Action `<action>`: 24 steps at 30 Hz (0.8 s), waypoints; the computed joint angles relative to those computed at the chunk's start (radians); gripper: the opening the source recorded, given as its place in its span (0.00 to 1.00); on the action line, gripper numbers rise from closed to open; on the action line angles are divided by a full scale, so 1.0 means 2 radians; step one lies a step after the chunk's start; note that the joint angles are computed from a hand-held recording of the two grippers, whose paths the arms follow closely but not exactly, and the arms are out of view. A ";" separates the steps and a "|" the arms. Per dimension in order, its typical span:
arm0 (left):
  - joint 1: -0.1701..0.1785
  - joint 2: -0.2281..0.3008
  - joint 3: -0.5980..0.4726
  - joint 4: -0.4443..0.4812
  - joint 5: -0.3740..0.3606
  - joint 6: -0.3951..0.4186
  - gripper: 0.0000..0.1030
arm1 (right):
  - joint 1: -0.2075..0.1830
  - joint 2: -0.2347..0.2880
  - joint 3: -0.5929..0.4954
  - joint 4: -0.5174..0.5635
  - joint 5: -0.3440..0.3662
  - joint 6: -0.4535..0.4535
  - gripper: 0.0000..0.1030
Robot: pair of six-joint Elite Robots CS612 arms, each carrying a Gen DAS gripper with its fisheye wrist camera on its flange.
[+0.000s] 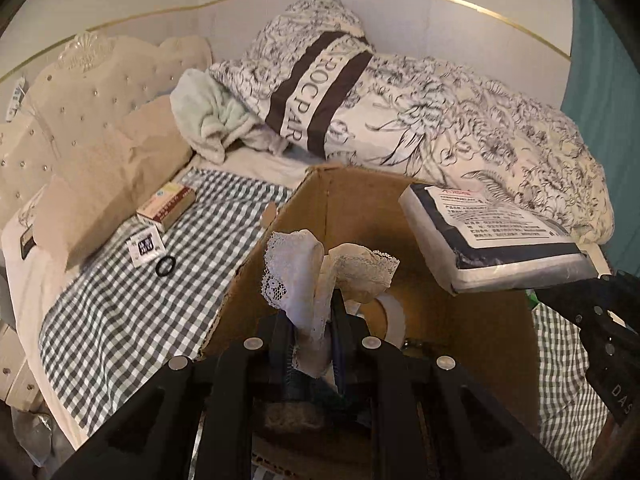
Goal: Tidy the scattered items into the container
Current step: 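Lower the lace cloth and packet into the box and open both grippers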
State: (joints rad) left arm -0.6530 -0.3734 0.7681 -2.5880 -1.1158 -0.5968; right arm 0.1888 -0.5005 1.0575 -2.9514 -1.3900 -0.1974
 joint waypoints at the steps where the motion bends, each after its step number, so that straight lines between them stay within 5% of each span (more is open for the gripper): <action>1: 0.001 0.002 -0.004 0.005 -0.002 -0.001 0.15 | 0.001 0.003 -0.006 0.007 0.000 -0.001 0.16; 20: 0.008 0.033 -0.051 0.064 -0.022 -0.008 0.15 | 0.004 0.041 -0.072 0.107 0.006 0.008 0.19; 23: 0.008 0.033 -0.051 0.065 -0.020 -0.010 0.23 | 0.004 0.041 -0.073 0.109 0.004 0.010 0.24; 24: 0.008 0.032 -0.049 0.065 -0.020 -0.013 0.33 | 0.004 0.041 -0.073 0.111 0.002 0.011 0.28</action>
State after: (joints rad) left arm -0.6372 -0.3093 0.6695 -2.4584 -1.1555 -0.6234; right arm 0.1962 -0.4181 0.9116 -2.7303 -1.3852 -0.1744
